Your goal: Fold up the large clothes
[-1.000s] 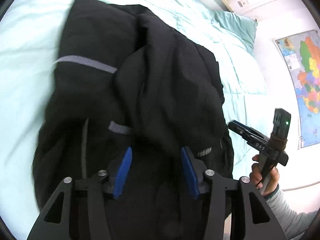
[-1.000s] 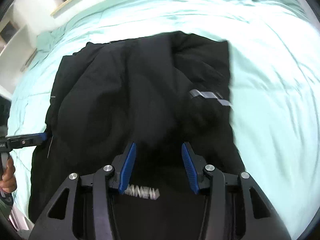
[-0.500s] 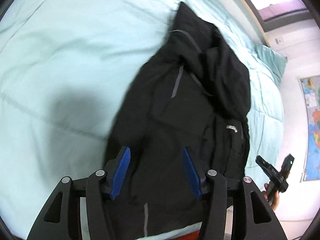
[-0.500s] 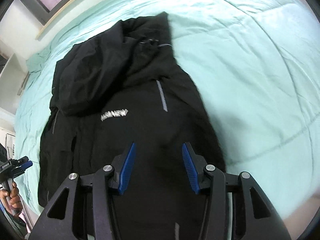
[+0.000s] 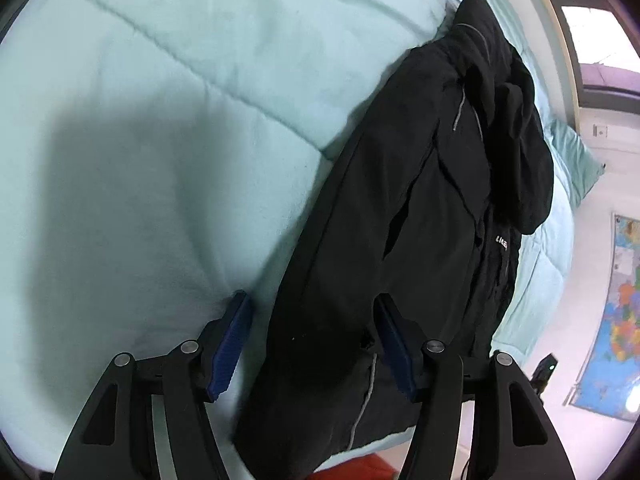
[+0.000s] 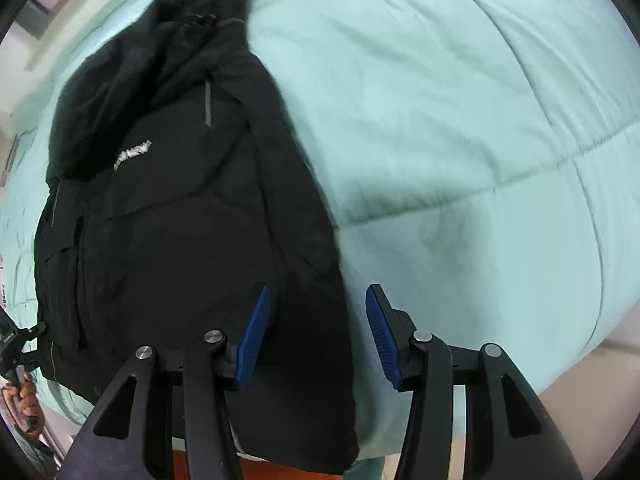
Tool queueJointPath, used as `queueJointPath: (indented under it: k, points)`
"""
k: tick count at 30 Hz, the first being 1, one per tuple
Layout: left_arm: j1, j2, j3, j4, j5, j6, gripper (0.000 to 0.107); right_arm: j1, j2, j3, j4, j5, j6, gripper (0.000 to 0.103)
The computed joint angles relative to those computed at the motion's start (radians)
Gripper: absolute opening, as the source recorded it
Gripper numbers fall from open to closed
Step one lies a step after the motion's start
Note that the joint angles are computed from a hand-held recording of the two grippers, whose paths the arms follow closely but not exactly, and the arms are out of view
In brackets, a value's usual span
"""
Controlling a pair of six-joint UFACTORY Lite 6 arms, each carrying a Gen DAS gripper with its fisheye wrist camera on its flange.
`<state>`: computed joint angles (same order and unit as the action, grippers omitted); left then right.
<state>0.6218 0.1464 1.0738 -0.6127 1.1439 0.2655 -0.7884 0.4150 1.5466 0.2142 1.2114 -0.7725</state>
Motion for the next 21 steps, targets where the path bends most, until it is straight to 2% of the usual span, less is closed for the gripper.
queueJointPath:
  k: [2,3,4,5,6,10,14,17,21]
  points:
    - [0.0,-0.021,-0.027,-0.031,-0.012,0.029,0.064,-0.014,0.015,-0.008,-0.009,0.006,-0.003,0.053]
    - [-0.004,-0.034,-0.032,-0.031,-0.014,0.038,0.061,-0.02,0.022,-0.013,-0.012,0.009,-0.008,0.053]
    - [-0.013,-0.045,-0.038,-0.031,-0.015,0.044,0.055,-0.027,0.026,-0.021,-0.017,0.01,-0.012,0.053]
    - [-0.023,-0.057,-0.039,-0.022,-0.002,0.057,0.04,-0.033,0.027,-0.028,-0.02,0.01,-0.017,0.053]
    - [-0.029,-0.068,-0.041,-0.017,0.008,0.062,0.036,-0.043,0.029,-0.035,-0.019,0.015,-0.025,0.053]
    - [-0.024,-0.106,-0.055,-0.028,0.065,0.096,0.036,-0.089,0.046,-0.05,-0.004,0.054,-0.036,0.053]
    - [-0.038,-0.107,-0.086,-0.015,0.055,0.085,0.048,-0.152,0.11,0.012,0.046,0.228,-0.072,0.053]
    - [-0.032,-0.1,-0.112,-0.033,0.046,0.077,0.055,-0.164,0.101,-0.007,0.034,0.216,-0.095,0.053]
    - [-0.05,-0.117,-0.116,-0.02,0.027,0.057,0.055,-0.161,0.108,-0.001,0.028,0.229,-0.091,0.054]
